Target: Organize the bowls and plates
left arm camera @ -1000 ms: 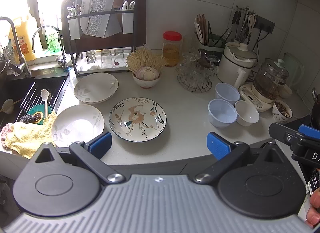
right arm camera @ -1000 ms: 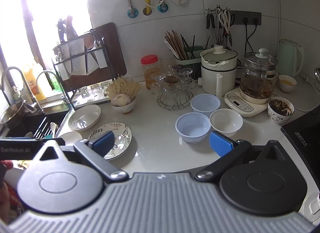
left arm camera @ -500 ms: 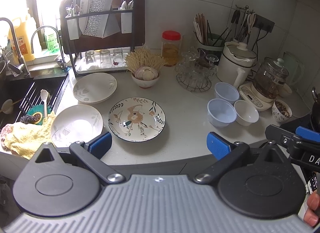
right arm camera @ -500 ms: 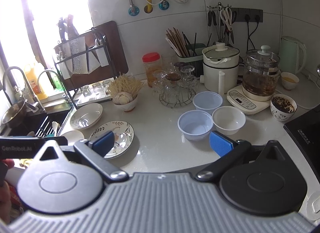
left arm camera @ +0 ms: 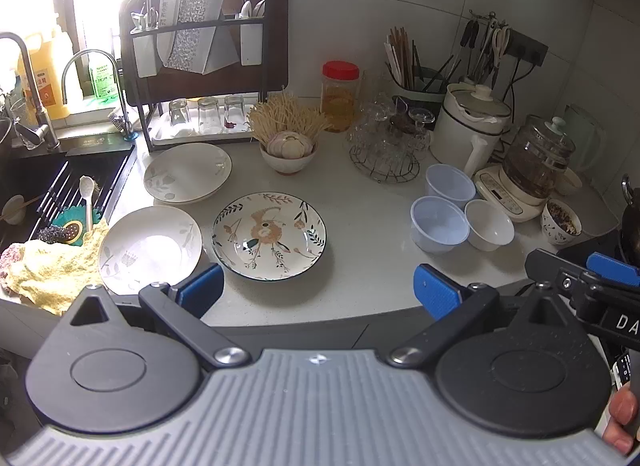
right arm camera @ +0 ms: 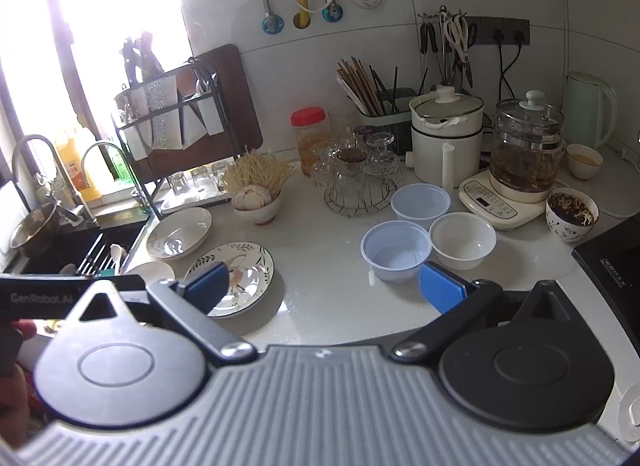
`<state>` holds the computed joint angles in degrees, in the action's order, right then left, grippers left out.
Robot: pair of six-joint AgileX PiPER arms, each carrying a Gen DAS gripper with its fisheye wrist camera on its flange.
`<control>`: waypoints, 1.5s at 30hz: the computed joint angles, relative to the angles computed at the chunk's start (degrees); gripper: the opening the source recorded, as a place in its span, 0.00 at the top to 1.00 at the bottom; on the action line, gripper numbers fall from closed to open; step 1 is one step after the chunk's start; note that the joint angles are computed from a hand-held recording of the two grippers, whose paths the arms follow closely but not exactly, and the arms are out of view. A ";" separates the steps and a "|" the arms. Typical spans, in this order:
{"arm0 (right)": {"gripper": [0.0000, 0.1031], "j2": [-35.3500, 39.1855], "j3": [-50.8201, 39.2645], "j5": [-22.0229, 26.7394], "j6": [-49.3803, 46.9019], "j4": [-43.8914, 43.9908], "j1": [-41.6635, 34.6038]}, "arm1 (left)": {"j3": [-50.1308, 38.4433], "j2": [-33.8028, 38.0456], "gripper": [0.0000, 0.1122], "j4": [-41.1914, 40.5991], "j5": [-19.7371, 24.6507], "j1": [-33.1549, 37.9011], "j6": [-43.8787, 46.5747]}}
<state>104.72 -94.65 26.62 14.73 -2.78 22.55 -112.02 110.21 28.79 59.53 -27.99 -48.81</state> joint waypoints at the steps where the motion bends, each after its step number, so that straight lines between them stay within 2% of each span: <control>1: 0.00 -0.12 0.29 -0.09 -0.49 0.63 -0.27 | -0.28 0.16 0.09 0.18 0.29 -0.20 -0.17; 7: 0.00 -0.18 1.21 -0.29 -6.45 7.21 -2.54 | -0.82 0.92 0.09 1.95 1.46 -1.79 -3.58; 18: 0.00 -0.19 3.19 -0.77 -23.37 22.34 -5.70 | -5.41 4.44 0.09 5.02 5.59 -4.08 -6.80; 21: 0.00 0.25 3.38 -1.53 -25.16 24.23 -5.54 | -4.74 4.33 0.09 4.99 5.14 -3.23 -6.67; 26: 0.00 1.63 2.73 -3.85 -15.89 15.62 -2.69 | 0.90 2.27 0.09 2.87 -0.83 0.97 -4.95; 30: 0.00 3.50 1.42 -6.47 0.19 0.66 0.76 | 4.12 1.66 0.09 -0.61 -6.37 5.72 0.61; 34: 0.00 7.68 -4.38 -3.82 11.95 -9.12 3.90 | 5.20 1.80 0.09 -7.31 -11.09 11.45 10.20; 38: 0.00 13.28 -12.43 0.95 21.30 -18.47 7.24 | 2.15 4.81 0.09 -14.91 -12.29 17.30 20.35; 42: 0.00 19.85 -22.61 6.15 22.49 -18.66 9.82 | -0.55 7.82 0.09 -23.05 -13.51 23.06 29.72; 45: 0.00 25.90 -32.75 11.14 22.24 -17.54 11.39 | -4.70 11.23 0.09 -26.75 -12.27 26.67 35.87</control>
<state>130.63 -127.40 37.76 36.97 -20.32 33.93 -116.72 121.45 2.04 47.25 -1.33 -12.94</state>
